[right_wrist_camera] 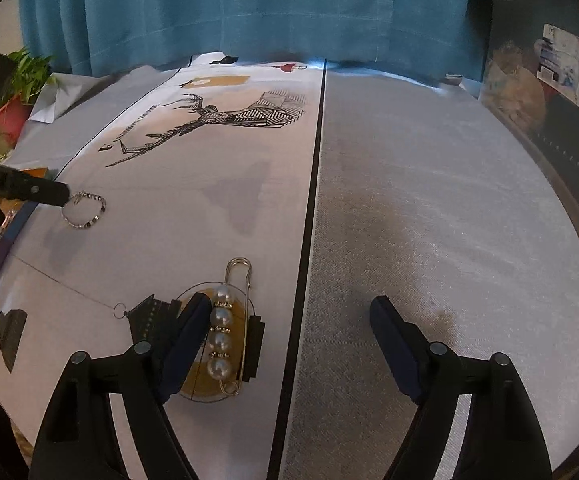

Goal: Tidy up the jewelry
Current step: 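Grasp and lift the chain bracelet with the left tool while the right tool lifts the pearl brooch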

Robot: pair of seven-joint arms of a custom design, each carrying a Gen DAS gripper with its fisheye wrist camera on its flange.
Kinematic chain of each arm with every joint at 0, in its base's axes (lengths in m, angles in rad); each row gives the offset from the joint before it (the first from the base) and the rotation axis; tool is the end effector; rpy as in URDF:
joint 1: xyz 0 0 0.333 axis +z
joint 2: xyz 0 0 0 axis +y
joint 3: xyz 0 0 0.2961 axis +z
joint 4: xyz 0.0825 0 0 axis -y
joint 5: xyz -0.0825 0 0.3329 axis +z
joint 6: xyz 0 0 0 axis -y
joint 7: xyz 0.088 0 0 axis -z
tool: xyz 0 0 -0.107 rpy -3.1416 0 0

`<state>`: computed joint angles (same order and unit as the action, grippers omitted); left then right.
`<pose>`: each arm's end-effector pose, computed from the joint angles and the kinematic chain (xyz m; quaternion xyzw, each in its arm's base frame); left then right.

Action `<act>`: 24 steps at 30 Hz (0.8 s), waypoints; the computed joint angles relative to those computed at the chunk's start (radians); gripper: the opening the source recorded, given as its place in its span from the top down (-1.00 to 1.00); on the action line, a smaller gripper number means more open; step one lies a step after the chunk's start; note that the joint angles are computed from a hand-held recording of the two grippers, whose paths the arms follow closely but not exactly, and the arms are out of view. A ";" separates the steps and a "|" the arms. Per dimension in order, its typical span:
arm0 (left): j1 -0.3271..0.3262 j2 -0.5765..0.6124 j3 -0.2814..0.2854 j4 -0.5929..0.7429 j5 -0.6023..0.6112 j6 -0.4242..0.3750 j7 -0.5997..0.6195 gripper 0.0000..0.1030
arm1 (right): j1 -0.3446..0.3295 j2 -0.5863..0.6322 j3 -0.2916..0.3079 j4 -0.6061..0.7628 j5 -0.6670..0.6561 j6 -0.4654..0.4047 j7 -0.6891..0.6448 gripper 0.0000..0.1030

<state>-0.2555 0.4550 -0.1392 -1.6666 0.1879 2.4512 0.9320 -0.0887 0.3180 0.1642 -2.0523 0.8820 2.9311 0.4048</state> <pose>0.6036 -0.2379 0.3884 -0.7448 0.6448 -0.1496 0.0848 0.5789 -0.0110 0.3471 -0.7866 0.5218 -0.1832 0.2746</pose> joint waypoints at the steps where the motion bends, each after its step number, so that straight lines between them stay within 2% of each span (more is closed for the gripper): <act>1: -0.008 0.012 0.002 0.019 0.012 -0.022 0.006 -0.62 | -0.003 -0.002 0.002 -0.001 0.002 -0.002 -0.005 -0.53; 3: -0.043 0.019 0.020 0.031 0.079 -0.039 -0.001 -0.51 | -0.011 -0.007 0.011 -0.005 0.019 -0.010 -0.031 -0.36; 4: -0.057 0.019 0.027 0.032 0.111 -0.044 -0.003 -0.23 | -0.019 -0.012 0.022 -0.008 0.040 -0.019 -0.064 -0.26; 5: -0.052 0.005 0.014 0.007 0.119 -0.002 0.023 0.54 | -0.029 -0.025 0.033 -0.018 0.070 -0.032 -0.113 0.17; 6: -0.047 0.004 0.004 0.008 0.112 0.004 0.047 1.00 | -0.029 -0.035 0.036 -0.025 0.092 -0.046 -0.156 0.63; 8: -0.008 0.003 -0.042 0.019 0.016 -0.009 0.119 0.97 | 0.006 -0.052 0.018 -0.047 0.090 -0.025 -0.184 0.64; 9: -0.014 -0.013 -0.038 0.002 0.014 0.013 0.117 0.97 | 0.026 -0.057 0.002 -0.051 0.072 -0.022 -0.166 0.64; 10: -0.024 -0.031 -0.028 -0.014 0.026 0.028 0.106 0.97 | 0.031 -0.061 -0.012 -0.045 0.059 -0.057 -0.136 0.65; 11: -0.020 -0.047 -0.030 -0.031 0.015 0.044 0.105 0.97 | 0.032 -0.066 -0.020 -0.038 0.067 -0.081 -0.121 0.75; 12: -0.007 -0.077 -0.039 -0.065 -0.015 0.077 0.109 0.97 | 0.032 -0.074 -0.021 -0.038 0.090 -0.086 -0.130 0.97; 13: -0.004 -0.098 -0.040 -0.087 -0.026 0.095 0.107 0.97 | 0.037 -0.088 -0.027 -0.042 0.105 -0.087 -0.130 0.97; 17: -0.022 -0.195 -0.021 -0.165 0.025 0.126 0.055 0.97 | 0.060 -0.128 -0.062 -0.057 0.134 -0.103 -0.117 0.97; 24: -0.018 -0.346 -0.032 -0.294 0.121 0.152 -0.046 0.97 | 0.091 -0.211 -0.117 -0.105 0.183 -0.129 -0.123 0.97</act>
